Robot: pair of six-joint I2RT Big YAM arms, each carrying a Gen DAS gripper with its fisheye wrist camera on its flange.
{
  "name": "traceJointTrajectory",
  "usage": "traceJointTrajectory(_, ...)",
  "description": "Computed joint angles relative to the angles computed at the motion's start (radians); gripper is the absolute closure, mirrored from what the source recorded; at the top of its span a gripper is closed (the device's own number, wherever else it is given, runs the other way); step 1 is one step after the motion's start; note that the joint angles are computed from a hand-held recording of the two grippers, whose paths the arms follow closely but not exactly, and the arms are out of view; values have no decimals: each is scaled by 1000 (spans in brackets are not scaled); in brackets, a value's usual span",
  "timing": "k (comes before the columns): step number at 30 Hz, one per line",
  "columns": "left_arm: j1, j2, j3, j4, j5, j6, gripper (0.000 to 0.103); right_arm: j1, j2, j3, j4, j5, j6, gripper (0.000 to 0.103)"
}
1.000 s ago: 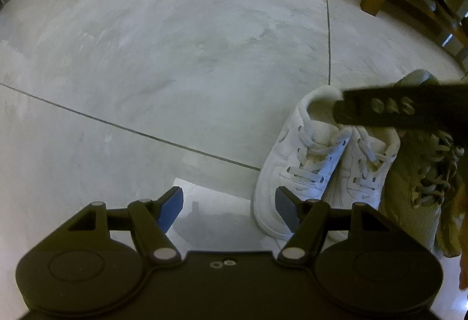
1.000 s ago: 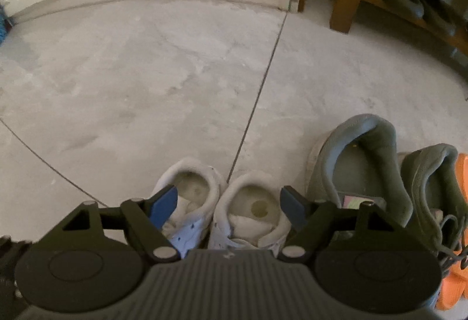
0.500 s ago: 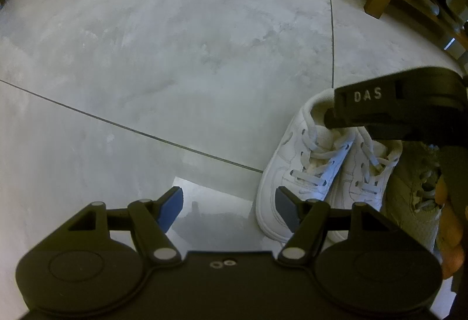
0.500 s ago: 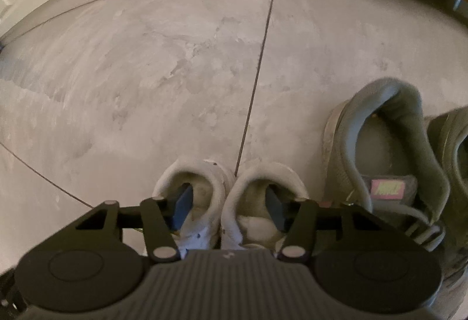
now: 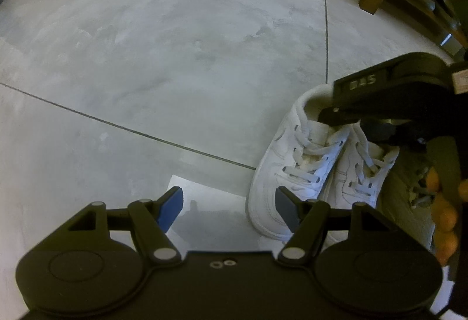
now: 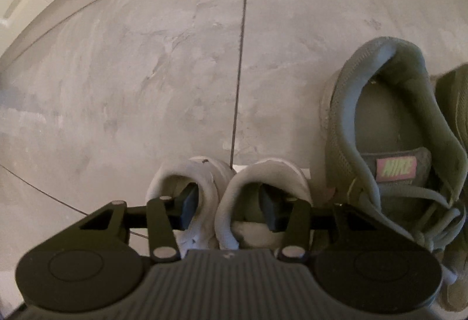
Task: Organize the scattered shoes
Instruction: 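Grasp both white sneakers by the heels with the right tool and lift, then carry the white sneakers to the rack's middle shelf with the right tool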
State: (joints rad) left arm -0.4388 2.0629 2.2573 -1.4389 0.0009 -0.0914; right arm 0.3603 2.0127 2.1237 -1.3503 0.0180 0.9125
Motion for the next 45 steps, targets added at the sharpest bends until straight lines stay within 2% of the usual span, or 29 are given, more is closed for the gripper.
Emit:
traceJointTrajectory(4, -4, -2, -1, -6, 0, -3, 33, 22, 15, 25, -21, 67, -50, 65)
traceJointTrajectory(8, -11, -6, -8, -3, 0, 8, 33, 46, 20, 31, -24, 143, -116, 70)
traceJointTrajectory(12, -12, -15, -18, 6, 2, 9, 33, 76, -25, -48, 49, 223, -200, 74)
traceJointTrajectory(18, -5, -39, -48, 32, -18, -4, 33, 75, -85, -113, 102, 164, -148, 80)
traceJointTrajectory(20, -2, -49, -56, 40, -21, -3, 33, 79, -100, -124, 121, 174, -145, 80)
traceJointTrajectory(24, -2, -75, -73, 64, -31, 10, 33, 88, -171, -210, 222, 232, -184, 80)
traceJointTrajectory(29, -11, -96, -63, 86, -36, 8, 33, 74, -225, -244, 263, 257, -165, 81)
traceJointTrajectory(34, -30, -101, -26, 104, -27, 23, 33, 65, -289, -285, 359, 340, -226, 81)
traceJointTrajectory(39, -54, -62, 97, 88, 2, 38, 33, 56, -347, -296, 430, 419, -276, 81)
traceJointTrajectory(45, -78, 9, 287, 39, 9, 53, 33, 23, -402, -281, 428, 448, -216, 81)
